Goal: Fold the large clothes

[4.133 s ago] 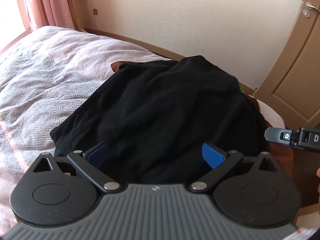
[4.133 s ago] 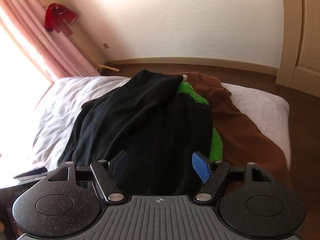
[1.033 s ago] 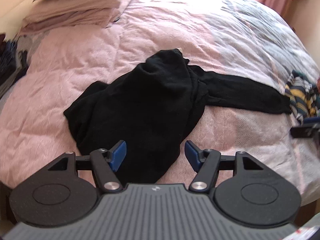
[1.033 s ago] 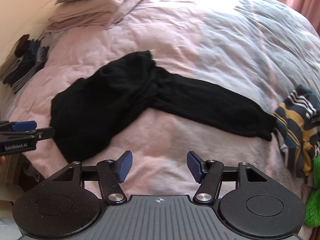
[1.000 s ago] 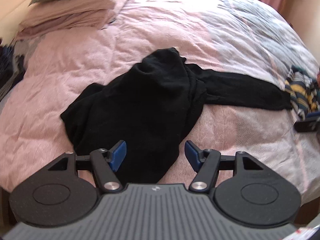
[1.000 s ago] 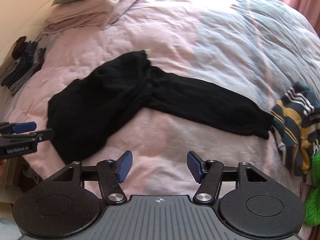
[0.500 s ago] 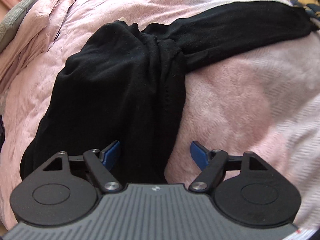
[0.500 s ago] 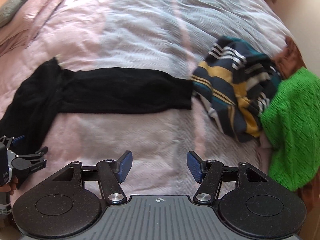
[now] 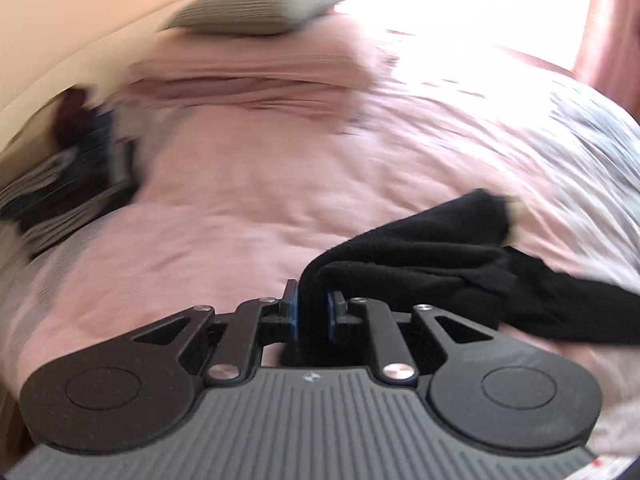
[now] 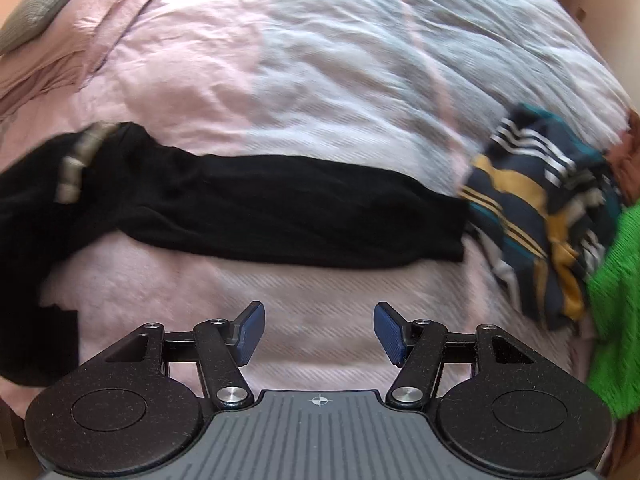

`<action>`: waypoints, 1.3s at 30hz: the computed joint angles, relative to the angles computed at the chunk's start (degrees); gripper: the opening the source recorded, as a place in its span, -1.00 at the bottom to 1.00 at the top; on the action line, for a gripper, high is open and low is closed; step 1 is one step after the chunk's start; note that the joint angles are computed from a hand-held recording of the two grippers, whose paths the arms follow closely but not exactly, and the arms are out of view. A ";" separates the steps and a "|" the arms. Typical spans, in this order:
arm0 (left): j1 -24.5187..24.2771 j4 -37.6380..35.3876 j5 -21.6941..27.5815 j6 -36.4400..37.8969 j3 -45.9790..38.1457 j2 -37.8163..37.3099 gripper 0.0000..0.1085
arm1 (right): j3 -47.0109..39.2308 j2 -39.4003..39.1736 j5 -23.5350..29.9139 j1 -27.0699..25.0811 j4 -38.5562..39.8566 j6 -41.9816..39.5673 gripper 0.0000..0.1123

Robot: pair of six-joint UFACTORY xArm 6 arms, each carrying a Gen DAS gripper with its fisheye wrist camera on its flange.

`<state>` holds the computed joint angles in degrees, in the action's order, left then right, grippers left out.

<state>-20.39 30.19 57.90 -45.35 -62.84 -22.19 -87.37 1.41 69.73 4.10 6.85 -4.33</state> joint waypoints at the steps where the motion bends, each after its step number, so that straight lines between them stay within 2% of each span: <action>1: 2.40 0.54 2.03 0.42 -0.05 -0.38 -0.76 | -0.82 1.18 -0.63 1.08 0.45 -0.57 0.03; 3: 5.22 1.54 6.33 3.50 -0.22 -0.41 -0.73 | -2.33 3.58 -2.30 3.20 1.07 -1.91 0.03; 4: 5.94 1.99 6.85 4.26 0.62 -1.12 -0.72 | -2.95 4.66 -3.17 4.15 1.36 -2.52 0.03; 5: 6.83 0.67 6.00 5.47 1.84 -2.05 -0.61 | -3.64 5.78 -3.97 5.02 1.75 -3.17 0.03; 6: 7.40 -1.42 4.94 6.32 2.90 -2.77 -0.31 | -4.44 7.07 -4.78 5.74 2.10 -3.81 0.03; 8: 7.68 -4.49 2.77 7.22 5.16 -4.08 0.00 | -6.14 9.64 -6.17 6.94 2.39 -4.55 0.03; 10: 8.22 -8.43 -0.53 8.55 7.23 -4.42 0.11 | -7.54 12.17 -8.23 7.88 2.68 -5.12 0.03; 11: 8.83 -10.70 -1.55 8.90 6.77 -2.92 0.18 | -8.80 13.78 -8.79 8.24 2.66 -5.30 0.03; 13: 10.02 -13.96 -5.91 8.87 6.84 -0.10 0.18 | -11.09 17.00 -10.66 8.71 3.89 -6.02 0.03; 15: 12.03 -15.35 -9.59 9.07 5.82 3.31 0.34 | -13.65 20.38 -12.65 9.02 6.72 -6.98 0.03; 18: 15.69 -17.30 -14.59 14.20 2.58 10.20 0.49 | -20.41 27.07 -13.06 9.37 11.92 -8.95 0.04; 22: 20.53 -20.25 -15.03 23.99 -5.23 21.64 0.49 | -31.45 37.23 -11.59 10.34 17.88 -10.32 0.12; 25: 23.52 -26.09 -13.25 28.27 -9.03 27.37 0.46 | -39.80 45.10 -9.96 11.42 20.89 -10.52 0.17; 26: 24.39 -28.80 -12.75 29.76 -9.54 28.55 0.33 | -43.03 47.97 -8.84 11.76 21.07 -9.93 0.17; 27: 25.05 -30.97 -12.54 30.87 -9.61 29.35 -0.06 | -46.12 50.67 -7.66 12.14 20.57 -8.50 0.17; 29: 26.24 -38.34 -13.12 35.53 -7.85 29.27 -0.54 | -45.11 51.48 -8.54 12.59 22.17 -8.65 0.17; 30: 26.11 -39.28 -14.09 36.90 -6.68 28.60 -0.79 | -42.73 50.34 -9.96 12.91 23.44 -10.78 -0.21; 31: 25.77 -40.05 -14.65 39.43 -5.89 27.67 -0.83 | -41.72 49.59 -9.36 13.00 24.39 -12.26 -0.79; 32: 25.47 -40.29 -15.06 41.27 -5.48 26.75 -0.86 | -38.67 47.40 -10.33 13.26 24.46 -12.52 -1.00; 34: 25.16 -42.56 -15.13 44.99 -5.94 24.95 -0.87 | -28.36 39.96 -17.32 13.70 25.51 -15.69 -1.00; 36: 25.29 -45.95 -15.50 48.55 -7.56 23.48 -0.90 | -20.13 32.88 -24.76 13.30 28.01 -13.98 -1.00; 39: 25.32 -52.18 -15.09 55.65 -15.83 25.44 -0.95 | -14.18 25.23 -34.64 12.49 27.97 -11.39 -1.00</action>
<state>4.93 -22.00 42.81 10.30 -78.66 3.25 -101.54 26.65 35.09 16.60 34.82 -15.72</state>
